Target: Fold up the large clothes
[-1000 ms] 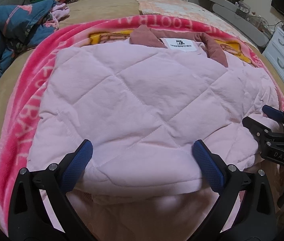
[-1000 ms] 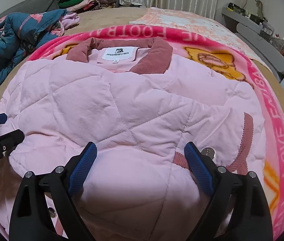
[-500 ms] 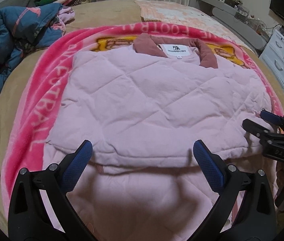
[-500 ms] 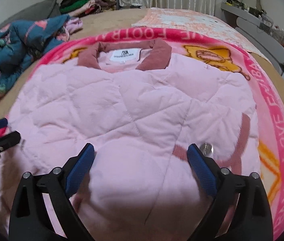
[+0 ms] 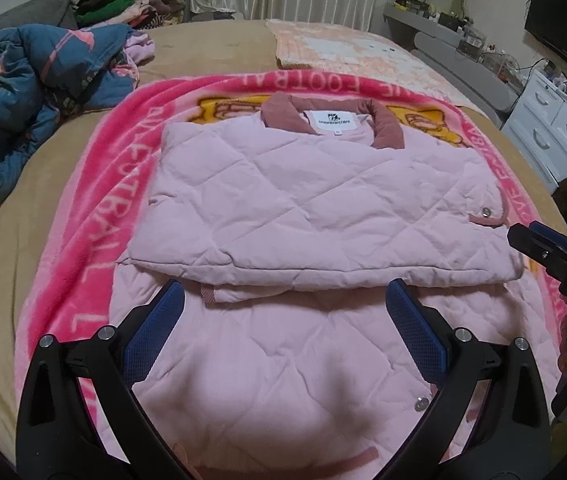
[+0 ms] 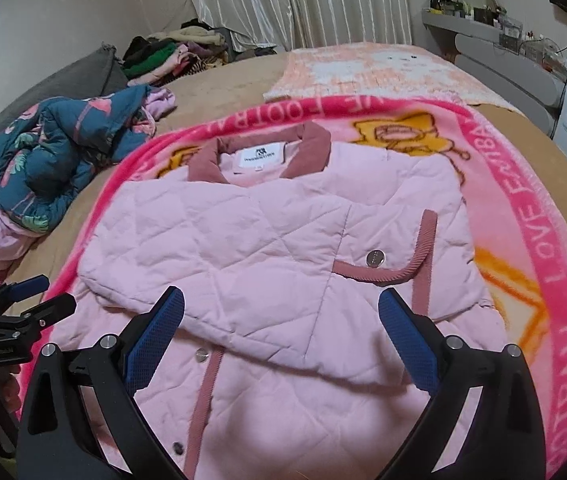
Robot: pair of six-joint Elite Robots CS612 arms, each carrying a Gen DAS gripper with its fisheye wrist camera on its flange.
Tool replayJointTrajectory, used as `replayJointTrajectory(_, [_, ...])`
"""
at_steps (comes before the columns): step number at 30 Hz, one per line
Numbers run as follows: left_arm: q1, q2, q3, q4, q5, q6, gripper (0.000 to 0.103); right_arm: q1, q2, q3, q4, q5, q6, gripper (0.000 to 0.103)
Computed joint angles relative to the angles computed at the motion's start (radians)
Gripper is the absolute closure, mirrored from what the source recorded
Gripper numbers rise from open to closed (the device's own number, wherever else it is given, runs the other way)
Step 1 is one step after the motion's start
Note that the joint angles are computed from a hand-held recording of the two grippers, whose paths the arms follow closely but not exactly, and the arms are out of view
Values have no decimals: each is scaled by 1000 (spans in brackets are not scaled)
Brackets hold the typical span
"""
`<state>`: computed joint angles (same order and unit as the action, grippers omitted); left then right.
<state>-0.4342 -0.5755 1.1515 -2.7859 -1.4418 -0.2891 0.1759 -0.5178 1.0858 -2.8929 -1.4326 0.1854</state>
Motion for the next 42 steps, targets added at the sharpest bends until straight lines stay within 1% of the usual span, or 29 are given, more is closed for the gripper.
replayJointTrajectory(8, [-10,-53,79,-67,17,4,8,5,-55,78,-77,7,-6,6])
replayJointTrajectory(21, [-26,-126,185,-164,34,11,8,11,-133,185,-175,-11,-25,6])
replayJointTrajectory(29, [-34,-160,243,-216,27,9,8,18,-169,240,-226,-23,-36,6])
replayJointTrajectory(32, [-36,-177,270,-248,23,7,8,20,-184,261,-250,-23,-37,6])
replayJointTrajectory(42, [-42,-220,337,-324,33,6,8,28,-221,319,-322,-18,-47,4])
